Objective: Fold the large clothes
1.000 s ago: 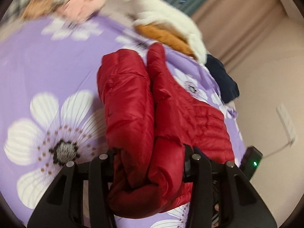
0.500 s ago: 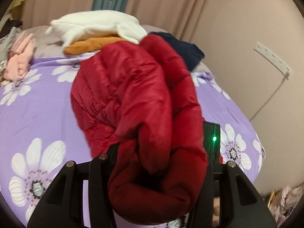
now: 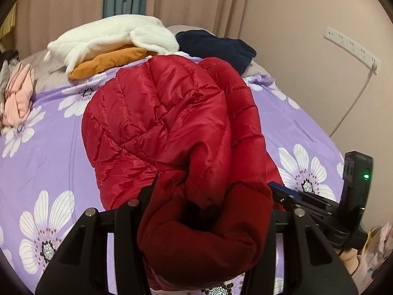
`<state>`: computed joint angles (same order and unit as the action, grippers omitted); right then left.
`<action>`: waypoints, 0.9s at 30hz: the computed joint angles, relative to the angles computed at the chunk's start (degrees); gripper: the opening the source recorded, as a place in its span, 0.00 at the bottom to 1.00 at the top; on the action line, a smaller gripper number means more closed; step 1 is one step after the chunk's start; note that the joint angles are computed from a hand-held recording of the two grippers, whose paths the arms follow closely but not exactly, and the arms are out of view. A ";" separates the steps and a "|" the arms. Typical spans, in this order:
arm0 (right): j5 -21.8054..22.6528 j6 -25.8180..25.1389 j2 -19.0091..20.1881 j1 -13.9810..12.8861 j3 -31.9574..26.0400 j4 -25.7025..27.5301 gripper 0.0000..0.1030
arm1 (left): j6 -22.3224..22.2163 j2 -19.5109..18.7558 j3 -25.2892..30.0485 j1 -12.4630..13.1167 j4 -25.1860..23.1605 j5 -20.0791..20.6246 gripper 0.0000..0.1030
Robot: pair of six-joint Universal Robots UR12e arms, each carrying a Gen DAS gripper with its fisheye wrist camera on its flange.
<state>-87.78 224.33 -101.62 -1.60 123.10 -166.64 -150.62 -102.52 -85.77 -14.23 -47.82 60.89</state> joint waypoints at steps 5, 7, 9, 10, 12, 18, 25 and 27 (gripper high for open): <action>10.17 4.75 2.39 -2.44 2.54 -6.15 0.14 | 4.23 -0.20 -0.80 -2.00 1.38 4.06 0.50; 15.03 8.25 2.27 -4.35 3.84 -9.29 0.14 | 5.64 -0.33 -1.15 -2.71 1.70 5.82 0.52; 19.43 11.53 1.75 -6.41 5.07 -12.00 0.15 | 6.51 -0.19 -1.64 -3.08 1.83 6.79 0.52; 21.81 14.62 1.59 -7.45 6.10 -15.91 0.18 | 6.88 -0.10 -1.87 -3.15 2.14 7.04 0.52; 24.42 19.42 2.34 -8.61 7.28 -25.58 0.52 | 7.51 0.15 -2.32 -3.31 2.67 7.58 0.52; 30.01 24.62 4.18 -11.65 4.83 -34.87 0.71 | 9.16 0.17 -2.63 -3.63 3.20 8.18 0.53; 33.17 15.68 5.05 -10.17 -0.85 -25.01 0.71 | 12.13 0.18 -2.86 -3.92 3.33 8.40 0.56; 32.65 11.70 5.35 -10.14 -2.48 -18.39 0.65 | 12.68 0.16 -2.81 -3.96 3.08 8.34 0.56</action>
<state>-55.14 236.04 -96.26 -11.74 120.62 -185.03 -137.94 -102.35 -88.58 -18.19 -44.74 69.23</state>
